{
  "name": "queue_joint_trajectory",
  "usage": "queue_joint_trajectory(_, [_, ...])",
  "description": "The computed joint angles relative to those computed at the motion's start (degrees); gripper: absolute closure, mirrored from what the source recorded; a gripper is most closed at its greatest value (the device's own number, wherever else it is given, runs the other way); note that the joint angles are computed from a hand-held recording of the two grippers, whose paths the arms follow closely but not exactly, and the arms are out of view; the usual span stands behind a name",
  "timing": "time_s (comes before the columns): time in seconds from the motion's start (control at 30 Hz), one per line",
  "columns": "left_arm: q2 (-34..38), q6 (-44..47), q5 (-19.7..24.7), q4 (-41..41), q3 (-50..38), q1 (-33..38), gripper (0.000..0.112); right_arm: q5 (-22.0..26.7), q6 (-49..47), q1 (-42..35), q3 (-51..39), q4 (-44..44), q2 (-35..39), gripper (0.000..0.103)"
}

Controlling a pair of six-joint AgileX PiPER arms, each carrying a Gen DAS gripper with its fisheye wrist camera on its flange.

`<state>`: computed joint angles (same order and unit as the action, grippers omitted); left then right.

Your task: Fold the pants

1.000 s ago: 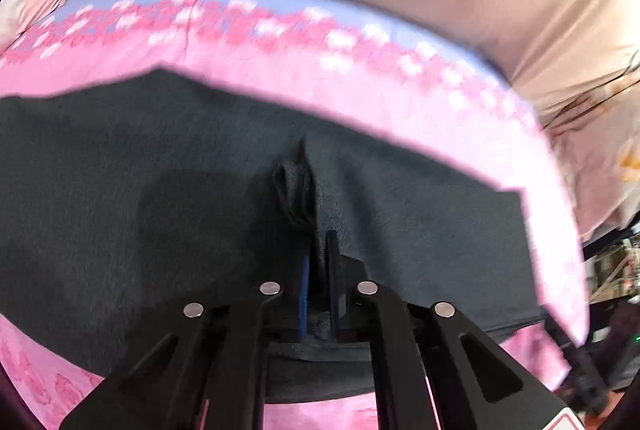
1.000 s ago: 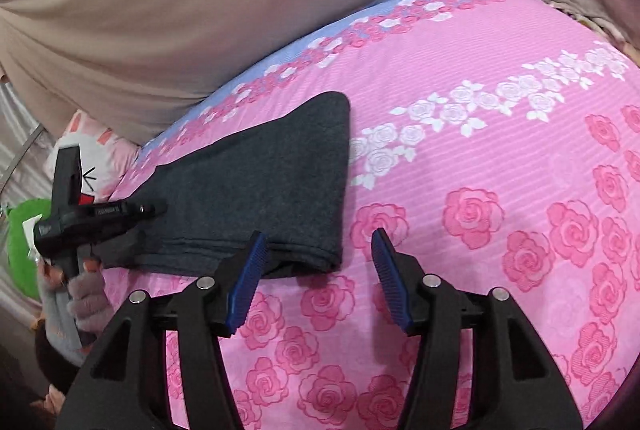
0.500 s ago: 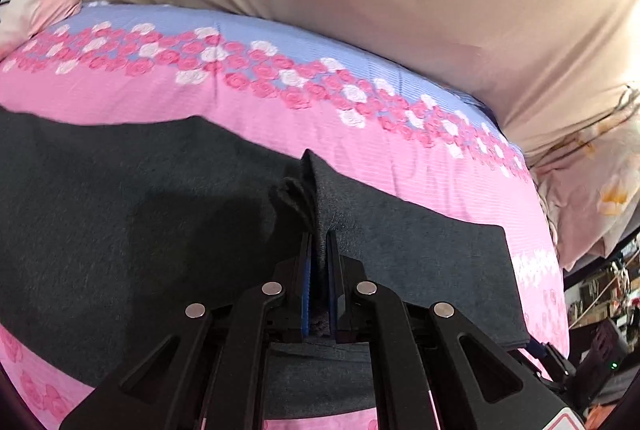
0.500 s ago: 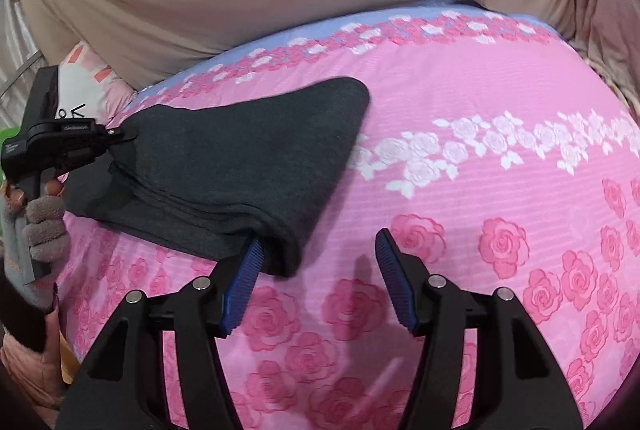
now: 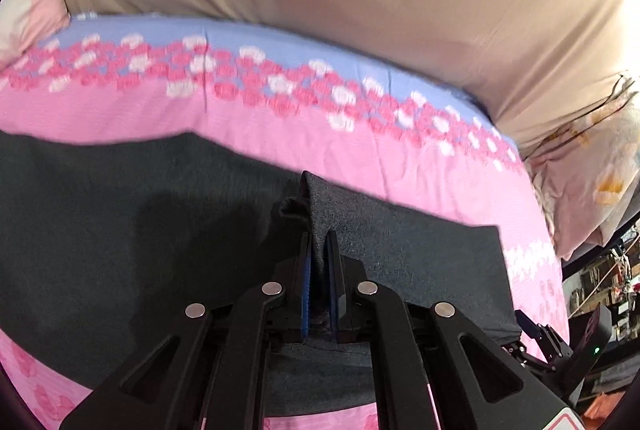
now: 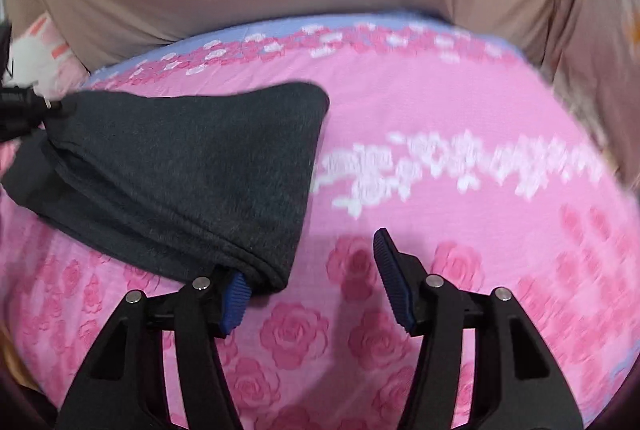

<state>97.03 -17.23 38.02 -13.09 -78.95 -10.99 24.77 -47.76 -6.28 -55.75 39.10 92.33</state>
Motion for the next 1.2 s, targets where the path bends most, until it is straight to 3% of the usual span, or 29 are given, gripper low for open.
queue_joint_trajectory(0.1, [1.1,-2.8,-1.0,2.6,1.7,-0.9,0.108,-1.7,-0.5,1.7,0.4,1.2,-0.8,0.053])
queue_joint_trajectory(0.2, [1.3,-2.5,-2.2,0.9,4.3,-0.5,0.107,5.0,-1.1,0.5,-3.6,4.7,3.3,0.087])
queue_joint_trajectory(0.3, [0.8,-1.7,-3.9,-1.0,6.8,-0.1,0.107,12.2,-9.9,-5.0,-4.5,17.7,4.0,0.092])
queue_joint_trajectory(0.33, [0.7,-0.7,-3.8,-2.1,6.9,-0.1,0.107,16.7,-12.3,-8.5,-5.0,22.1,3.8,0.092])
queue_joint_trajectory(0.4, [0.4,2.8,-3.4,-6.3,6.9,-0.5,0.107,22.1,-14.5,-12.9,-4.9,25.8,2.4,0.093])
queue_joint_trajectory(0.43, [0.1,2.3,-3.4,-5.7,6.7,-1.7,0.107,22.9,-14.6,-13.9,-5.1,25.4,1.8,0.093])
queue_joint_trajectory(0.53, [1.5,1.3,-3.9,-4.8,6.3,-5.2,0.106,18.7,-12.4,-14.2,-5.0,21.3,2.3,0.093])
queue_joint_trajectory(0.63, [1.2,-2.6,-8.3,-1.3,8.8,-7.1,0.104,22.2,-8.1,-15.7,-7.4,18.4,7.8,0.093])
queue_joint_trajectory(0.77, [0.1,-1.0,-6.6,-4.0,8.1,-6.8,0.105,23.4,-11.8,-16.4,-8.2,21.7,4.1,0.093])
queue_joint_trajectory(0.9, [1.8,4.5,-6.7,-9.5,8.1,-8.1,0.103,19.9,-9.3,-17.6,-9.2,19.4,6.9,0.093])
queue_joint_trajectory(0.97, [1.2,2.4,-9.7,-6.9,9.6,-9.5,0.102,20.3,-7.6,-17.3,-9.3,16.5,9.5,0.093])
queue_joint_trajectory(1.0, [1.1,0.9,-9.7,-4.8,9.5,-10.1,0.101,20.2,-7.5,-17.1,-9.2,15.7,8.6,0.090])
queue_joint_trajectory(1.03, [1.0,0.3,-9.5,-4.0,9.5,-10.2,0.101,19.4,-6.2,-16.0,-9.3,12.7,7.2,0.078])
queue_joint_trajectory(1.1, [-1.0,0.5,-10.0,-3.9,11.1,-9.9,0.098,14.2,-4.0,-13.6,-6.5,7.4,2.2,0.063])
queue_joint_trajectory(1.13, [-2.7,2.2,-11.5,-5.2,13.0,-9.5,0.098,13.6,-3.5,-13.2,-5.5,6.6,0.4,0.062])
queue_joint_trajectory(1.17, [-6.1,2.4,-13.9,-4.4,16.2,-9.0,0.092,14.1,-3.5,-13.3,-4.6,6.3,-2.0,0.062])
queue_joint_trajectory(1.2, [-8.2,0.9,-15.4,-2.3,18.2,-8.7,0.073,13.2,-3.3,-12.8,-3.5,5.8,-5.0,0.062])
